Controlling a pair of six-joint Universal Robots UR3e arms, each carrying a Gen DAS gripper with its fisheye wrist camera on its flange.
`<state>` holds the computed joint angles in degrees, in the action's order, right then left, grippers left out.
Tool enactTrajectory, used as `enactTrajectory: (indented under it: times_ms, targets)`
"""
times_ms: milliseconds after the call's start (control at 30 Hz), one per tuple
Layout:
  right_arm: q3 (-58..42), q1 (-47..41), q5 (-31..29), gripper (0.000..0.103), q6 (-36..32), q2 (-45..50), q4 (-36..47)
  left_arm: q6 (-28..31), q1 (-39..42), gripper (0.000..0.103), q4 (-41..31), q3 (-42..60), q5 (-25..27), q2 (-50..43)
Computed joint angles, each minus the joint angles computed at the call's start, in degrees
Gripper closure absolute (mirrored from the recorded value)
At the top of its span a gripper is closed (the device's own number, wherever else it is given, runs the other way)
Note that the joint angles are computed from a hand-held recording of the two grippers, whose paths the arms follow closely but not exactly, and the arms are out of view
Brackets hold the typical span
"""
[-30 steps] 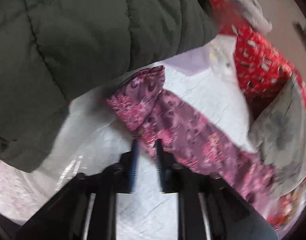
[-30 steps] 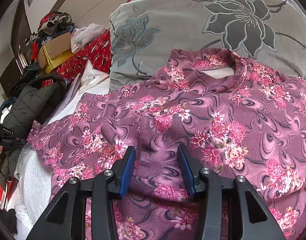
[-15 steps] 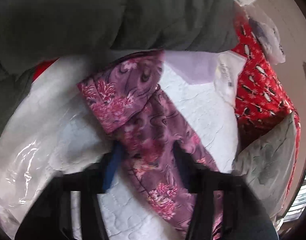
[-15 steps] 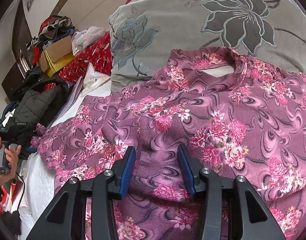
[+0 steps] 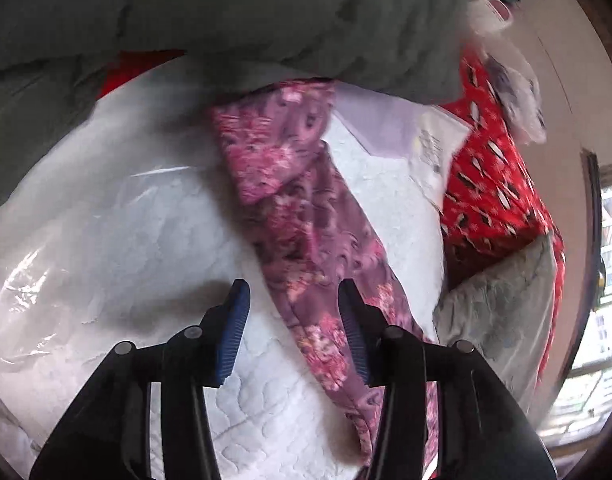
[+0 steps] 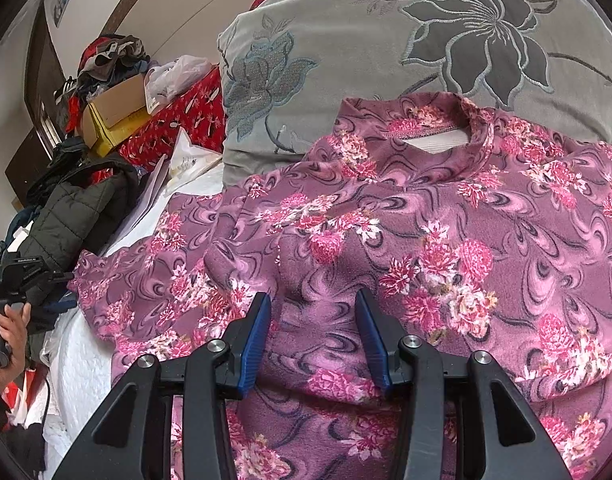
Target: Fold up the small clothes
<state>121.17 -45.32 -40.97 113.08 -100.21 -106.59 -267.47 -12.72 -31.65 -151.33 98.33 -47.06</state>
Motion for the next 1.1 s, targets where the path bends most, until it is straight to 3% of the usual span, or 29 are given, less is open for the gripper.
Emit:
enactTrajectory:
  times_ms: [100,167,267,300,367,467,700,800,933,1100]
  targets:
    - [-0.1,-0.1,0.1,0.056,-0.1,-0.1,0.4,2.4,6.3,0.058,-1.7,-1.5,-4.3,2.8]
    - [-0.1,-0.2,0.2,0.056,-0.3,-0.2,0.8,4.6,9.1,0.050,-1.6,-1.4,-5.6,2.5]
    - [-0.2,-0.4,0.3,0.056,-0.5,-0.3,1.3,6.4,10.4,0.053,-0.5,1.6,-5.2,-2.6]
    - [-0.2,-0.4,0.3,0.056,-0.5,-0.3,1.4,6.7,10.3,0.071,0.6,1.8,-5.3,-3.6]
    - [-0.4,-0.6,0.4,0.056,-0.7,-0.3,1.9,9.3,10.4,0.098,4.7,2.2,-7.9,-6.2]
    - [-0.6,-0.7,0.5,0.056,-0.8,-0.3,2.5,8.5,3.6,0.098,5.7,8.3,-3.4,-13.5]
    - [-0.3,-0.2,0.1,0.056,-0.1,-0.3,1.3,7.2,-7.4,0.098,11.1,22.0,-0.8,-27.1]
    - [-1.4,0.9,-0.5,0.050,0.3,0.1,1.4,6.3,-11.3,0.098,13.0,27.9,0.3,-32.9]
    - [-3.3,4.9,-4.9,0.043,2.1,-0.7,-0.9,5.7,-16.2,0.098,12.3,36.3,2.3,-39.6]
    - [-9.4,3.4,-7.2,0.043,-1.4,-0.4,6.0,5.6,-20.8,0.098,9.6,47.0,3.7,-47.6]
